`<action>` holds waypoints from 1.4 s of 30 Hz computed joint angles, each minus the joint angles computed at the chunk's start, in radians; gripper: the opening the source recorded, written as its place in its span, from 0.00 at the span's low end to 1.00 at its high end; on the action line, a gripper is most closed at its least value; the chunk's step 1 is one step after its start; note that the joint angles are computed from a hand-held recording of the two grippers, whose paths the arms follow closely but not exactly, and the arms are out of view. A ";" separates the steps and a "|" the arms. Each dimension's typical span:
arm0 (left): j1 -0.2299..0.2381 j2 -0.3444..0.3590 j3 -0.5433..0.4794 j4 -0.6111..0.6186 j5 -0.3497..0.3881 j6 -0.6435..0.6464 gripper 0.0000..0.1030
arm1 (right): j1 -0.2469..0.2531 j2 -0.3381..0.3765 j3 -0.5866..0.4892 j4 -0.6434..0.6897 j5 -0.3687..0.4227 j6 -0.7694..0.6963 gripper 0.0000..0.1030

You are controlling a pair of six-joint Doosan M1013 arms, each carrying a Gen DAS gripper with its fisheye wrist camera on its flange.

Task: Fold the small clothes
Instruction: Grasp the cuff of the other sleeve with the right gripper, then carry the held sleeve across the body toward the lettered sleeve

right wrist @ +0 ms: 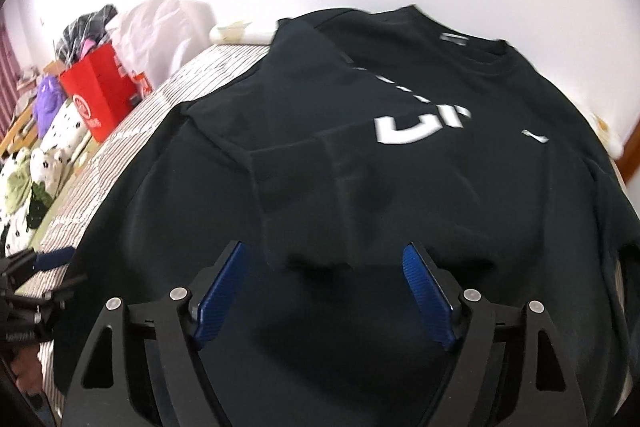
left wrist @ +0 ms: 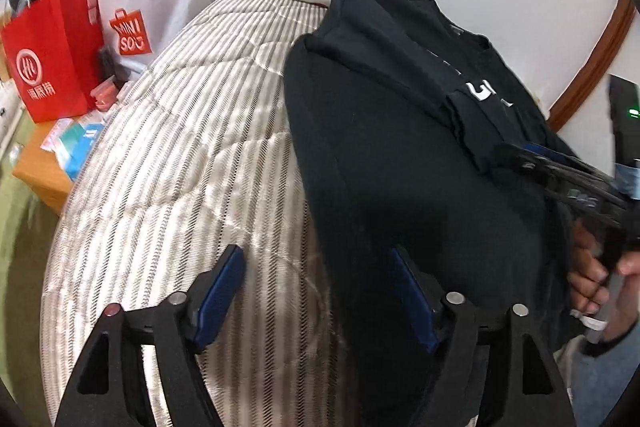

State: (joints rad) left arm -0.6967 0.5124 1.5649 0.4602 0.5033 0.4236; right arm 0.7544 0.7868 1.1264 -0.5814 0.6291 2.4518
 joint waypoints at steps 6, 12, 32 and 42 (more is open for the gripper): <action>-0.005 0.010 -0.009 0.047 -0.008 -0.029 0.74 | -0.006 0.073 -0.107 0.012 0.069 -0.053 0.76; -0.015 0.023 -0.036 0.047 0.048 -0.013 0.76 | -0.026 0.014 -0.015 -0.107 -0.047 0.092 0.18; -0.029 0.056 -0.092 0.076 0.169 -0.049 0.77 | -0.201 -0.220 0.365 -0.460 -0.184 0.815 0.16; -0.029 0.050 -0.087 0.052 0.182 -0.036 0.77 | -0.190 -0.264 0.457 -0.393 -0.046 0.769 0.20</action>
State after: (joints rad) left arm -0.7255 0.5620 1.4780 0.5121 0.6853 0.3880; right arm 0.5644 0.5231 1.5833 -0.9748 0.5834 3.2208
